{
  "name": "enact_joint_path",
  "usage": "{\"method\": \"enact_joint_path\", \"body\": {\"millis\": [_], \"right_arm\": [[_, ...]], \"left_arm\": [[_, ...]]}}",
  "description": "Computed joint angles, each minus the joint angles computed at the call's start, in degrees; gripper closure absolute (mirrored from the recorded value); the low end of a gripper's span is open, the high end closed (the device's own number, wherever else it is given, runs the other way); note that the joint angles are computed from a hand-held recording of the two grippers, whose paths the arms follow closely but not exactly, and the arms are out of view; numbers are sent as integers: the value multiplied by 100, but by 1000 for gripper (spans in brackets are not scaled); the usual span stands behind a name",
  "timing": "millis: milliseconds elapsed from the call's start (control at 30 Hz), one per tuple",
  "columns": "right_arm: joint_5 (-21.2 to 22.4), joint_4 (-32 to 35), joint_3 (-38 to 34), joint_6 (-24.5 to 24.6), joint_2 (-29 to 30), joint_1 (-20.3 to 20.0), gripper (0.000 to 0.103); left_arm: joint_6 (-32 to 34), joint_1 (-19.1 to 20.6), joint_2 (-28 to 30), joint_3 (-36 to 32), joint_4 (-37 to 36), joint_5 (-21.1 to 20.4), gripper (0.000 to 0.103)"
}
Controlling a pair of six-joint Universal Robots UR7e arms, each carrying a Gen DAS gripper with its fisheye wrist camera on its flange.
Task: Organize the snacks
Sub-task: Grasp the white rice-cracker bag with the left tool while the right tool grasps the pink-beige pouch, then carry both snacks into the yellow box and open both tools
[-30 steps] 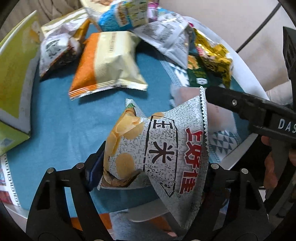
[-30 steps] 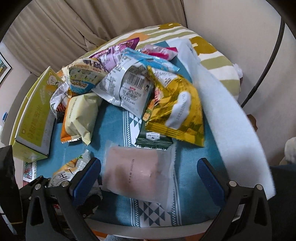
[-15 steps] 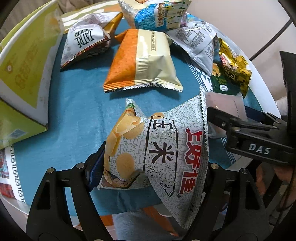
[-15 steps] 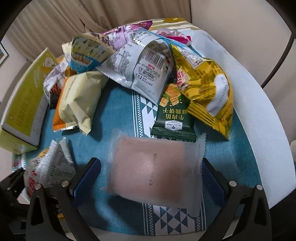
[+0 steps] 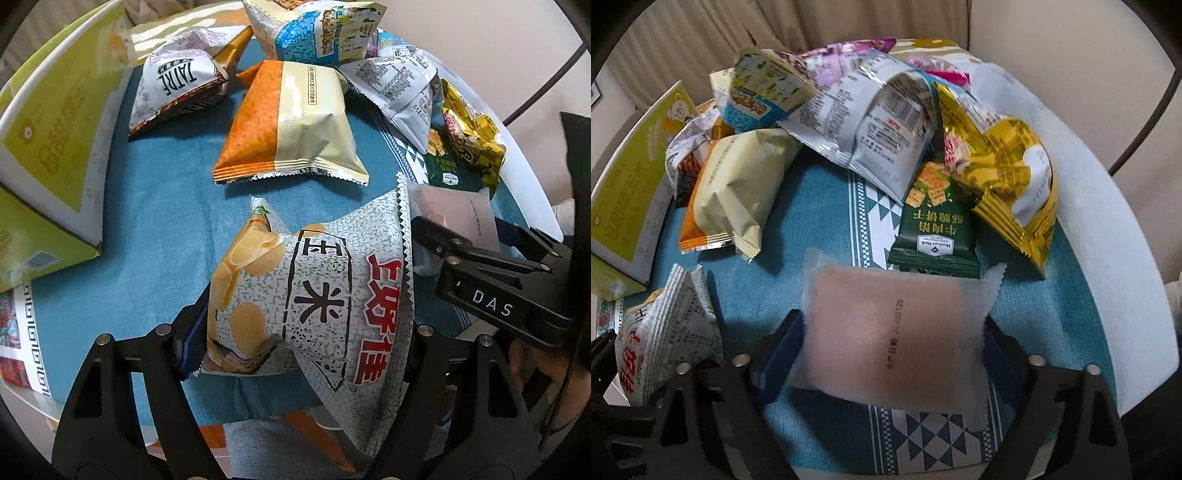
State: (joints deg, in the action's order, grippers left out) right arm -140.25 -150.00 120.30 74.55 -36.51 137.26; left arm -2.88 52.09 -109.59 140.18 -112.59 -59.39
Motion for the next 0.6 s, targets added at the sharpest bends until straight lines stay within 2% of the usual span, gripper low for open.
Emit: {"method": "enact_joint_path", "body": {"millis": [33,100,300,600], "right_arm": [[-45,62,-25,-9,-4,33,28],[-47,25,1,-75,-58,51,31],[-20,-156,2,-238,-192,117,32],[-366,461,-605,-389,-506,556,32]], "left_arm": [[-24,-8,-13,-13,26,-5,29],[-102,-49,-72,-29,88,15,30],[-277,-198,-347,-184,388,-61,30],[-192,-599,-588,-986,653,-1,30]]}}
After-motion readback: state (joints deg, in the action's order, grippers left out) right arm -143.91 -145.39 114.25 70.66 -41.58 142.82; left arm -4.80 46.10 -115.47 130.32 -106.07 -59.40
